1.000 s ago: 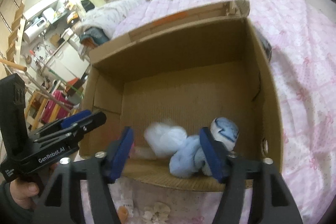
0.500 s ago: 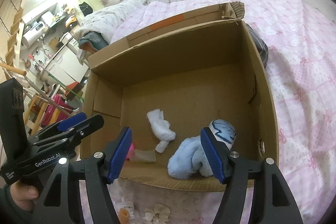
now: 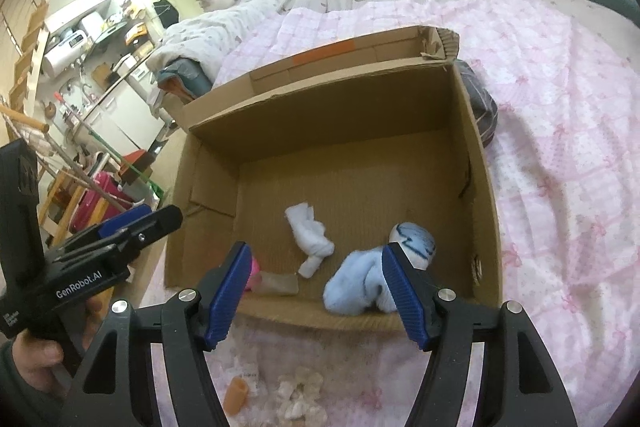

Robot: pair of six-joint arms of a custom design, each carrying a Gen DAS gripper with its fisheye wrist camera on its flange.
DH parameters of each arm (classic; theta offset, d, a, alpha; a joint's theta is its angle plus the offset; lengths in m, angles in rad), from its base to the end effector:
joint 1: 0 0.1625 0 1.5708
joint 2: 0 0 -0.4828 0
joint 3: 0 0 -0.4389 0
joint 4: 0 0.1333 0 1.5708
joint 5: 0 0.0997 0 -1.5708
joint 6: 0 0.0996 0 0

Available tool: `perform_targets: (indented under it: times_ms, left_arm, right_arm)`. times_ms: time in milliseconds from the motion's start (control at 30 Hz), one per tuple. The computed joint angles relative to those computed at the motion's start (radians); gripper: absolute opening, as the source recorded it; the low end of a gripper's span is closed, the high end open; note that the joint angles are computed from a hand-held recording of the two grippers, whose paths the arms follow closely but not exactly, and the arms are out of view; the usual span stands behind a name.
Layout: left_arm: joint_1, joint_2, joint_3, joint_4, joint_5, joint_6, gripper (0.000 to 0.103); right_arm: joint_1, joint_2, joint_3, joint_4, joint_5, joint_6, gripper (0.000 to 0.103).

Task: Organize soft objects
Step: 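Withdraw both open tools from the box back toward the remaining items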

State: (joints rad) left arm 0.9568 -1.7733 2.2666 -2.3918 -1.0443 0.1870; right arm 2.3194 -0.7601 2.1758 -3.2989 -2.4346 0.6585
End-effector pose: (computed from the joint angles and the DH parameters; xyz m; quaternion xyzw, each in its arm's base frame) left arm -0.0873 -0.4420 0.3782 0.3323 0.8938 -0.2083 0.2175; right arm 0.4046 -0.3509 0.0306 -0.0247 -0.8991 0.3752 0.2239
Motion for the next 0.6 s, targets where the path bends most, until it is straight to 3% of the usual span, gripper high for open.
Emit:
perform_targets:
  times_ms: [333, 600]
  left_arm:
    - [-0.042, -0.152, 0.053, 0.132, 0.017, -0.048, 0.067]
    - [-0.038, -0.219, 0.066, 0.251, 0.039, -0.137, 0.067]
  right_arm:
    - [0.091, -0.024, 0.007, 0.171, -0.004, 0.124, 0.072]
    - [0.116, -0.03, 0.046, 0.198, 0.017, 0.242, 0.072]
